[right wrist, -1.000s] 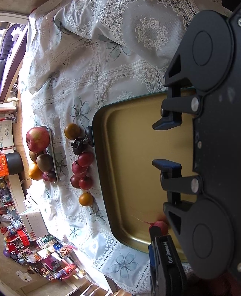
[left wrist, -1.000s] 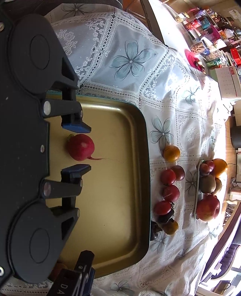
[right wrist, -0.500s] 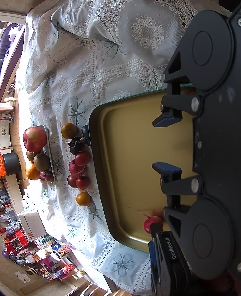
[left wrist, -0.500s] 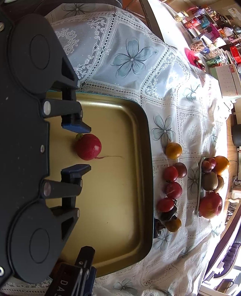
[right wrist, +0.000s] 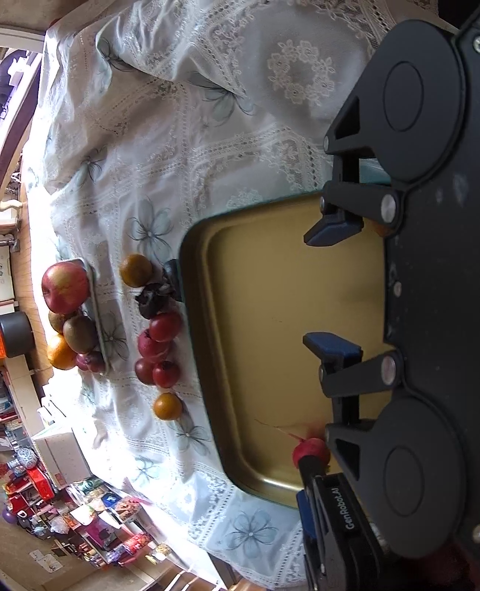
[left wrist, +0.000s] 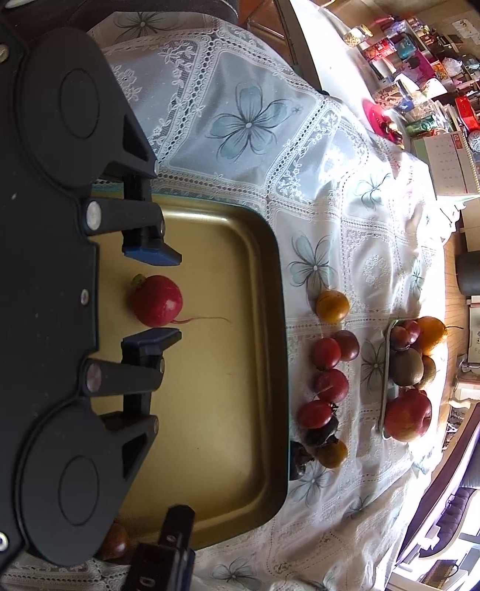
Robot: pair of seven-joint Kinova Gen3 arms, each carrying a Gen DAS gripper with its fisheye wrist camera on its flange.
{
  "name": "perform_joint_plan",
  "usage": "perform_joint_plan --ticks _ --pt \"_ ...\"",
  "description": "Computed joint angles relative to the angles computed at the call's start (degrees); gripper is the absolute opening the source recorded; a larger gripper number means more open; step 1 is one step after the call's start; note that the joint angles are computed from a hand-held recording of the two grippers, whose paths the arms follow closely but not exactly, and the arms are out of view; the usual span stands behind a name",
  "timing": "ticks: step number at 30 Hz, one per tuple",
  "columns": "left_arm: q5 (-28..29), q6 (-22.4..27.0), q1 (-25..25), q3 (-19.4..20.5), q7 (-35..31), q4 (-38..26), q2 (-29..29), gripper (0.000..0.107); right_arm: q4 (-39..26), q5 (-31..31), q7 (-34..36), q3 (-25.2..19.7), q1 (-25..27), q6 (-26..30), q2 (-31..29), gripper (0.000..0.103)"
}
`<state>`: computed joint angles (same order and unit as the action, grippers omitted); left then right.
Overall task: Organize fruits
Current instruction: 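Grasp the black plum with the right tool while the left tool grasps an orange tomato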
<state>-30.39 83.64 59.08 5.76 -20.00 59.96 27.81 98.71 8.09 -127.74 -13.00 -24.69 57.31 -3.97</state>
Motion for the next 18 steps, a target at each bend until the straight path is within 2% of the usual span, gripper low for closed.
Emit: perform_joint_plan --ticks 10,18 --pt "-1.8 -0.5 -1.4 -1.3 -2.5 -2.4 0.9 0.046 -4.6 4.7 -1.8 1.2 0.6 0.0 3.0 0.056" --pt "-1.2 -2.5 -4.8 -2.3 -7.7 -5.6 2.2 0.046 -9.8 7.2 -2.3 2.9 -0.5 1.2 8.1 0.057"
